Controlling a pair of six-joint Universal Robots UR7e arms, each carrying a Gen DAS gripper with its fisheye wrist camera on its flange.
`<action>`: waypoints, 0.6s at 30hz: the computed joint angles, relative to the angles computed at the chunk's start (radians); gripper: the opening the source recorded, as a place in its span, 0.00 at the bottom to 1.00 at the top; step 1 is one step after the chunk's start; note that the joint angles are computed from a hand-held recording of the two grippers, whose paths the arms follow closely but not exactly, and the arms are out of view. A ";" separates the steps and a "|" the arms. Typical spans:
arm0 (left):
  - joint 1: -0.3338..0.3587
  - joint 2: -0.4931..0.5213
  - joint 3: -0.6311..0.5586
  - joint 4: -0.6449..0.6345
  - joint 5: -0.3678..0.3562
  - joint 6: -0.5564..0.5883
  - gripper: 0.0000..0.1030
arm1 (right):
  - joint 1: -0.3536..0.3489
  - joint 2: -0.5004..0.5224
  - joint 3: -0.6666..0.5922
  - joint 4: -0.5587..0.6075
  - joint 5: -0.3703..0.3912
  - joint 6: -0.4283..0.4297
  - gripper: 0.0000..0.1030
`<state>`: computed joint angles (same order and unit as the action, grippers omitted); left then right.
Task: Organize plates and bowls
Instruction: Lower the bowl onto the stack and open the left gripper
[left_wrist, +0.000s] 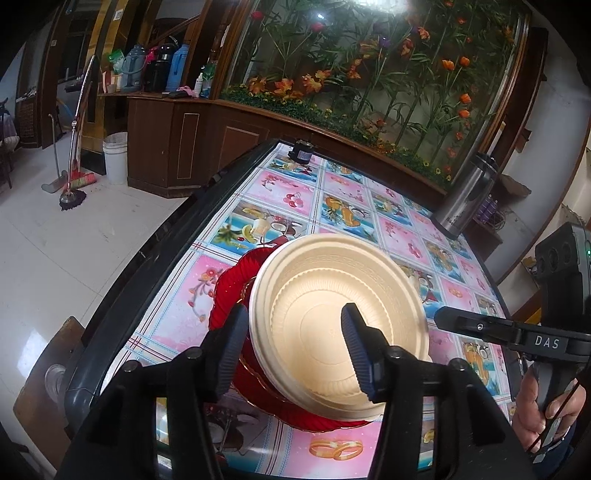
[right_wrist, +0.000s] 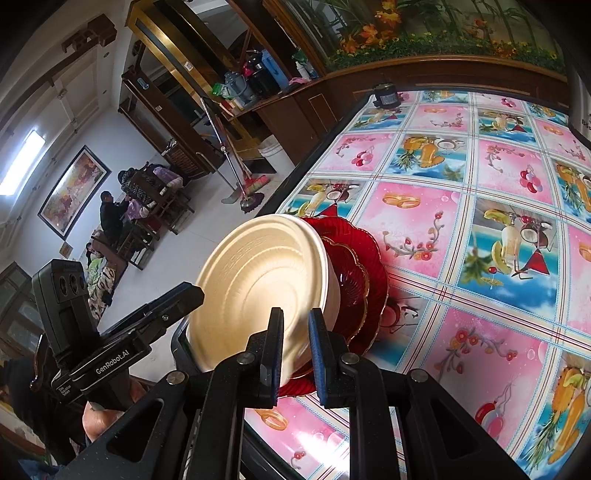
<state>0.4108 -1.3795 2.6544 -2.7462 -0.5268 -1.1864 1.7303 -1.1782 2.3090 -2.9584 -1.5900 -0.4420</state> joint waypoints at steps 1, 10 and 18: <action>-0.004 0.006 -0.003 0.006 0.001 -0.008 0.50 | -0.001 -0.002 0.001 0.000 0.002 -0.001 0.16; 0.001 -0.009 0.004 0.008 -0.005 0.006 0.51 | -0.010 -0.023 0.011 0.002 0.012 -0.002 0.16; -0.014 0.013 -0.012 0.115 0.020 -0.070 0.57 | -0.025 -0.033 0.014 0.016 0.018 -0.002 0.16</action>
<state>0.3972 -1.3663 2.6427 -2.6310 -0.5070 -1.2565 1.7052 -1.2114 2.3231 -2.9420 -1.5718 -0.4444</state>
